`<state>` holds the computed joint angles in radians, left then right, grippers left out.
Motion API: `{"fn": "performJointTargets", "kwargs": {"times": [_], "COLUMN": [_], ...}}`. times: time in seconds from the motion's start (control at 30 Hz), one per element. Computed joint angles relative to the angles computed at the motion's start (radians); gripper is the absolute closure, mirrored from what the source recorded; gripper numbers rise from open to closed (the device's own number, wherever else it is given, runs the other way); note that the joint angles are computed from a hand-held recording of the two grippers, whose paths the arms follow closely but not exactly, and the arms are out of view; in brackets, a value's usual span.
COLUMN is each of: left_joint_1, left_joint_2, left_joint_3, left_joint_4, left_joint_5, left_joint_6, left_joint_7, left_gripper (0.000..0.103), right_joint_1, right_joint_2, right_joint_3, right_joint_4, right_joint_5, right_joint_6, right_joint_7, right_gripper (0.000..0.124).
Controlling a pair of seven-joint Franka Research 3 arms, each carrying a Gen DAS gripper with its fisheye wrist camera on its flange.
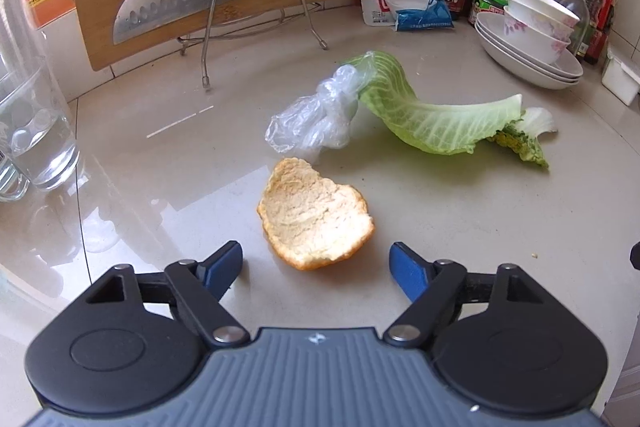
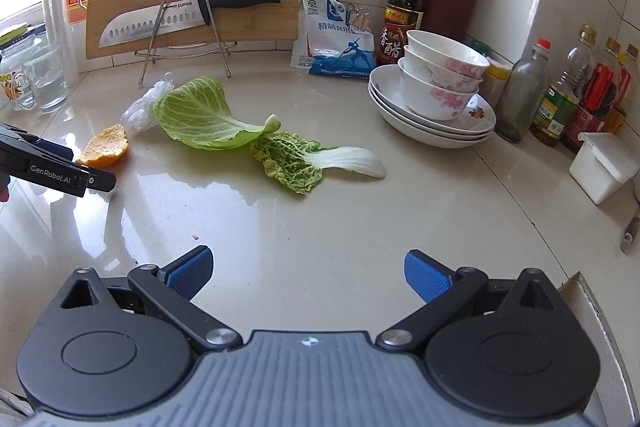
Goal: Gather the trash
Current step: 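Close the left tool on the toasted bread crust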
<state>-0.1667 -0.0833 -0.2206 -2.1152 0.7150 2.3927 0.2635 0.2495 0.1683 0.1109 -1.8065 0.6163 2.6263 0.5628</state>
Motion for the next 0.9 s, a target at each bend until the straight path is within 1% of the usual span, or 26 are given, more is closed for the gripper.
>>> {"fn": "performJointTargets", "kwargs": {"times": [0.17, 0.23, 0.4, 0.6, 0.67, 0.7, 0.8, 0.87, 0.9], "left_joint_1": [0.006, 0.006, 0.003, 0.003, 0.003, 0.003, 0.003, 0.004, 0.004], "left_joint_2": [0.018, 0.023, 0.028, 0.026, 0.027, 0.027, 0.027, 0.026, 0.027], "left_joint_3": [0.004, 0.007, 0.007, 0.009, 0.009, 0.01, 0.01, 0.011, 0.011], "left_joint_4": [0.016, 0.022, 0.027, 0.026, 0.028, 0.028, 0.027, 0.027, 0.027], "left_joint_5": [0.032, 0.039, 0.052, 0.048, 0.048, 0.048, 0.045, 0.044, 0.043], "left_joint_6": [-0.003, 0.002, -0.008, -0.005, -0.007, -0.007, -0.004, -0.003, -0.002], "left_joint_7": [-0.021, -0.025, -0.039, -0.038, -0.041, -0.041, -0.043, -0.043, -0.045], "left_gripper": [0.032, 0.042, 0.044, 0.044, 0.044, 0.044, 0.044, 0.044, 0.044], "right_joint_1": [0.008, 0.01, 0.009, 0.019, 0.03, 0.034, 0.041, 0.046, 0.049], "right_joint_2": [0.032, 0.051, 0.112, 0.215, 0.262, 0.283, 0.36, 0.404, 0.419], "right_joint_3": [0.013, 0.019, 0.039, 0.054, 0.054, 0.054, 0.055, 0.056, 0.057], "right_joint_4": [0.043, 0.069, 0.155, 0.297, 0.362, 0.391, 0.505, 0.571, 0.592], "right_joint_5": [-0.003, -0.001, 0.028, 0.027, 0.007, -0.005, -0.037, -0.062, -0.074], "right_joint_6": [-0.017, -0.028, -0.07, -0.117, -0.131, -0.14, -0.202, -0.242, -0.249], "right_joint_7": [-0.022, -0.033, -0.051, -0.005, 0.037, 0.059, 0.138, 0.174, 0.184], "right_gripper": [0.021, 0.021, 0.021, 0.022, 0.025, 0.029, 0.04, 0.044, 0.05]}}
